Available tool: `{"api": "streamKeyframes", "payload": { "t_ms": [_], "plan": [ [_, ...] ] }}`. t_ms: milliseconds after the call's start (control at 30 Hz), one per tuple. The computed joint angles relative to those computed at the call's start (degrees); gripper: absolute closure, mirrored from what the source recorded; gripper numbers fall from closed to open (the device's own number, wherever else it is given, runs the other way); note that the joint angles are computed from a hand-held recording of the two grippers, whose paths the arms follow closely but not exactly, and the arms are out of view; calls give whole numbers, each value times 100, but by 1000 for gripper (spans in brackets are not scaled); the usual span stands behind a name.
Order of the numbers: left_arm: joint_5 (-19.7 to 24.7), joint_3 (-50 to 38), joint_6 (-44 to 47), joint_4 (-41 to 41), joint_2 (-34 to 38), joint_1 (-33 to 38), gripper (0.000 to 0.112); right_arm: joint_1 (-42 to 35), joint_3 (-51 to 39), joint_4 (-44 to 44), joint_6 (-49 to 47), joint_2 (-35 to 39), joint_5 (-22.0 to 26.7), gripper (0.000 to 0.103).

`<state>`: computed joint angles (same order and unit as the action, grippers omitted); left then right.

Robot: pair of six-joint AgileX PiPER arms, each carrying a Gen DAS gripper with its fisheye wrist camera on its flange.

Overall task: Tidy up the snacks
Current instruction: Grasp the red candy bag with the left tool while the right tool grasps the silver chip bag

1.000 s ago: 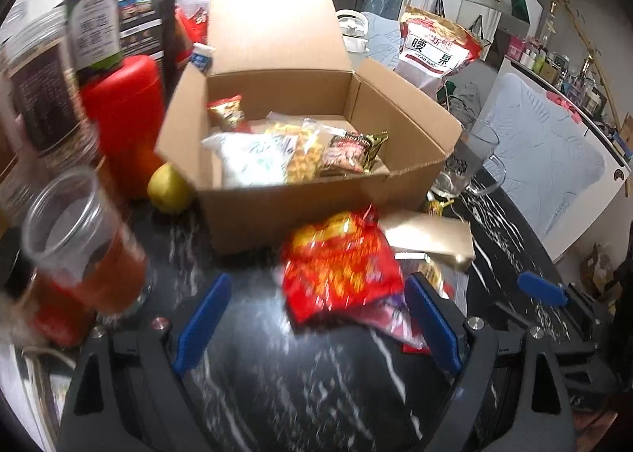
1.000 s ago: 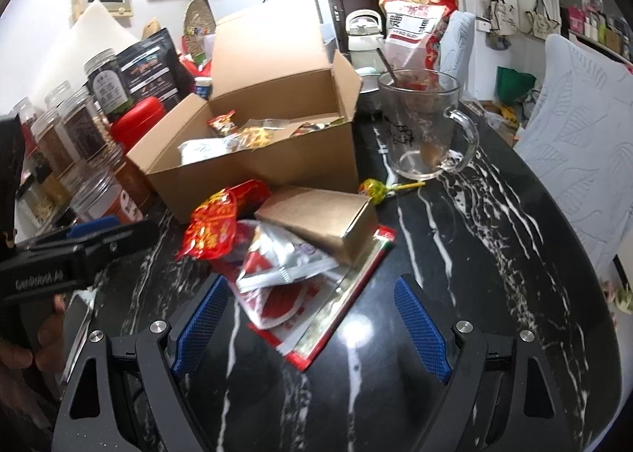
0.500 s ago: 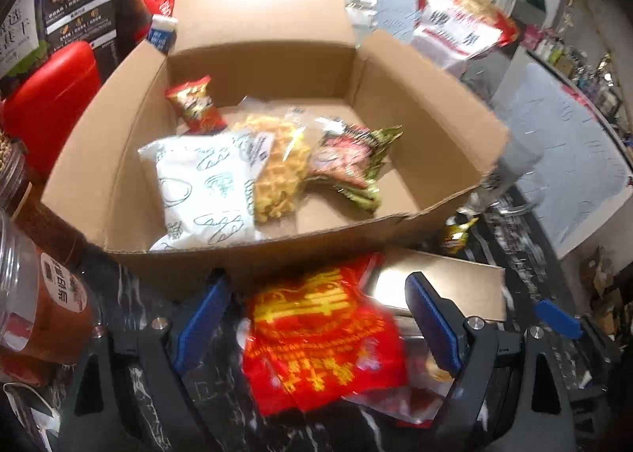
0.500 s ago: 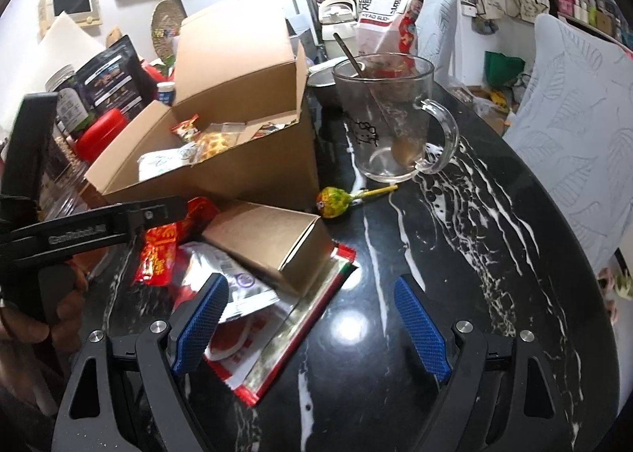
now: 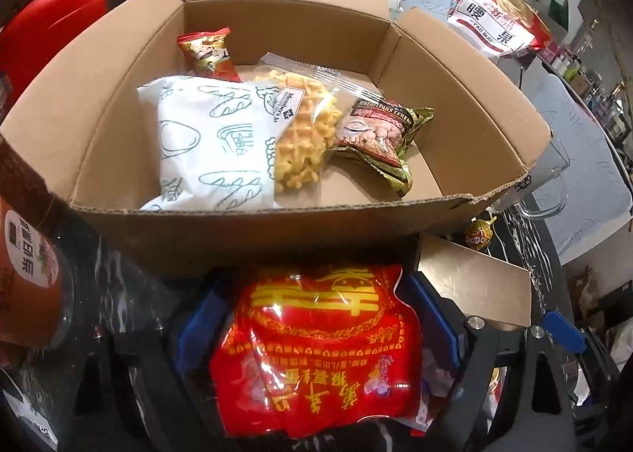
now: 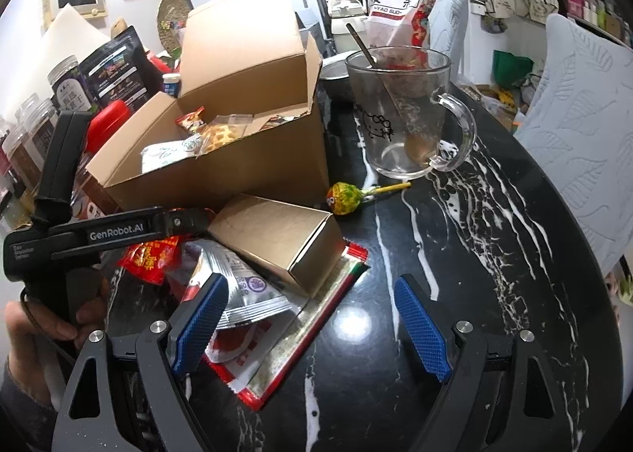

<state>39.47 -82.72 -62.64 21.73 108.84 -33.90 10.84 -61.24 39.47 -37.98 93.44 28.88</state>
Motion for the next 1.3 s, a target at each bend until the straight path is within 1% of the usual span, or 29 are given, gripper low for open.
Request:
{"api": "streamKeyframes", "payload": {
  "t_ms": [67, 100, 133, 167, 233, 300, 400, 500, 667, 733, 800, 900, 1000, 1067, 1133, 1233, 1300],
  "plan": [
    [-42, 60, 5, 18, -38, -24, 25, 18, 32, -35, 49, -38, -25, 17],
    [-52, 82, 17, 5, -70, -39, 30, 23, 45, -55, 81, -56, -32, 17],
    [-4, 93, 11, 30, -89, -71, 32, 23, 56, -57, 90, -72, -33, 16],
    [26, 107, 40, 27, -104, -91, 33, 21, 80, -39, 81, -100, -34, 16],
    [-30, 258, -22, 53, -199, -122, 34, 23, 110, -22, 76, -141, -35, 16],
    [-140, 500, 38, -85, -368, -118, 35, 38, 164, -7, 65, -200, -55, 16],
    [-291, 913, 48, -204, -671, -159, 35, 72, 243, 3, 48, -298, -74, 16],
    [-344, 1335, -95, -152, -1009, -274, 35, 99, 319, 71, -32, -385, -64, 17],
    [-237, 1817, -327, -40, -1378, -529, 35, 210, 413, 234, -253, -449, 30, 17],
    [-312, 2081, -481, -15, -1557, -605, 35, 276, 428, 233, -255, -454, 79, 17],
    [-270, 2256, -662, 136, -1699, -700, 35, 389, 457, 226, -331, -466, 102, 17],
    [-114, 2341, -887, 370, -1756, -826, 35, 516, 475, 179, -465, -488, 109, 17],
    [-195, 2479, -903, 299, -1782, -830, 35, 678, 359, -24, -499, -410, 142, 17],
    [-228, 2548, -1070, 439, -1814, -872, 34, 785, 248, -167, -583, -341, 138, 17],
    [-243, 2590, -1178, 570, -1826, -914, 33, 838, 112, -214, -716, -243, 226, 17],
    [-93, 2458, -1281, 767, -1698, -1026, 31, 871, -122, -210, -1027, -44, 461, 17],
    [4, 2444, -1396, 926, -1657, -1115, 30, 929, -280, -371, -1082, 82, 575, 17]
  ]
}}
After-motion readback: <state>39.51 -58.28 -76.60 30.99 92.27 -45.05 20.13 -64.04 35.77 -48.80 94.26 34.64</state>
